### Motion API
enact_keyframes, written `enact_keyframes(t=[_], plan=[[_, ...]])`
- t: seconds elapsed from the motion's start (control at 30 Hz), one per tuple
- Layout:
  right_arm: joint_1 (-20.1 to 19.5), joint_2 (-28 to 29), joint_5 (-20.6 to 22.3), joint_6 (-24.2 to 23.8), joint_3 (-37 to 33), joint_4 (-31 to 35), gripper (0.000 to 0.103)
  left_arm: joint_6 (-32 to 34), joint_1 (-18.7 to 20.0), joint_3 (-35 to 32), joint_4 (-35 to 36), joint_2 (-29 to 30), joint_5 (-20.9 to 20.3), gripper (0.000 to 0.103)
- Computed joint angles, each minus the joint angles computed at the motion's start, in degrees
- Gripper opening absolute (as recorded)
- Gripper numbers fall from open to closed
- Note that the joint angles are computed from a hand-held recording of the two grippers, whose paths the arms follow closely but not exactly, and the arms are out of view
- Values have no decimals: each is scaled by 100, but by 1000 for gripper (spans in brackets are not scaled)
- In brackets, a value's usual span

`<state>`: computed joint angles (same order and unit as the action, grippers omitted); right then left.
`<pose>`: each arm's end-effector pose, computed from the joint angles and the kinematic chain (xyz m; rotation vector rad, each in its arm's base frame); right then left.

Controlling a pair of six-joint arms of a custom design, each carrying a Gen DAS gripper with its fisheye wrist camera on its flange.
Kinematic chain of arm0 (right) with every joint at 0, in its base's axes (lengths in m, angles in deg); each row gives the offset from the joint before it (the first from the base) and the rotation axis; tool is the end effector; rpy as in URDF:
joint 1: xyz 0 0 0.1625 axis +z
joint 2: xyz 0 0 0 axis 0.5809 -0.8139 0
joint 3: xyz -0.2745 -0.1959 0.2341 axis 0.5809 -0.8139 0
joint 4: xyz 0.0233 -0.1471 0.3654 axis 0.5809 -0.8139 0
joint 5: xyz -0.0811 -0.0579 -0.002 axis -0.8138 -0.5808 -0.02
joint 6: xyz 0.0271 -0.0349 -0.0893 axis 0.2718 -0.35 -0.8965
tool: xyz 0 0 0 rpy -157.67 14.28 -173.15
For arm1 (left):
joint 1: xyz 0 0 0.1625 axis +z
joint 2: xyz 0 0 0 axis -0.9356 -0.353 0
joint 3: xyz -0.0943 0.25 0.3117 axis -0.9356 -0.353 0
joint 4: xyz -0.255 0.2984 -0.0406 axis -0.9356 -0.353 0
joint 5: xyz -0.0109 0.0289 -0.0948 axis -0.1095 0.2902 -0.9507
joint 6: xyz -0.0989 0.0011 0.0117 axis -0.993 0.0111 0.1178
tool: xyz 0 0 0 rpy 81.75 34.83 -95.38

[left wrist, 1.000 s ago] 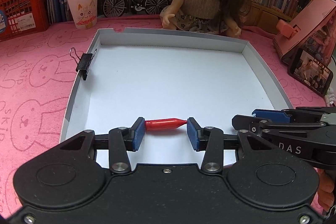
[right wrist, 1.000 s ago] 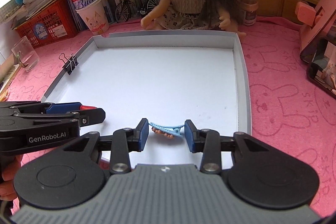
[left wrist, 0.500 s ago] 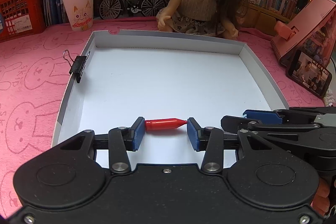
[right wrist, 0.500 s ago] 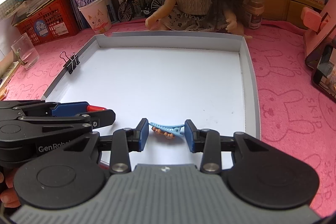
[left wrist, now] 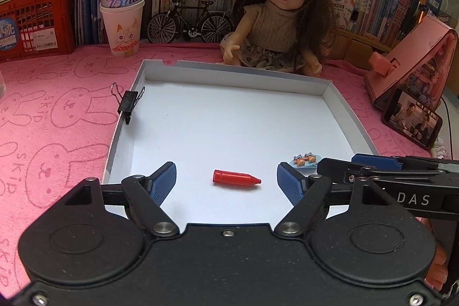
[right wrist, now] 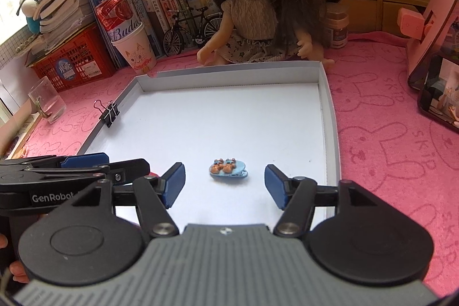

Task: Organize rigid objects
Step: 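Open the left tool releasing the crayon while the right tool releases the clip, then lift both tools out of the tray and back toward the objects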

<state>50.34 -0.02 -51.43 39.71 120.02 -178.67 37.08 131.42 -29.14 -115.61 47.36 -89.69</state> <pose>0.0365 -0.7546 0.1921 0.0193 -2.3095 1.1298 -0.2593 -0.8561 -0.0171 0.9619 2.5390 -0.6541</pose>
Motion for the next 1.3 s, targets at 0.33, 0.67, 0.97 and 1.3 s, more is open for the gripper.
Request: enact_keyframes(t=[0.33,0.67,0.97,1.3], plan=[[115,-236,12,-439,778,-1193,86,274,-58,2132,-1411,-1101,-342,87],[212,-332,15,-718,1377,-2101,95,390,-68,3582,-2350,-1840,-527,88],[242,-346,109,-969,1822,-2703,103,671,-59,4530,-3169,-2259,-545,90],[262,-333,60,-1039,2173,-3181,103,804,-32,5161,-3588,-2548,-496,92]])
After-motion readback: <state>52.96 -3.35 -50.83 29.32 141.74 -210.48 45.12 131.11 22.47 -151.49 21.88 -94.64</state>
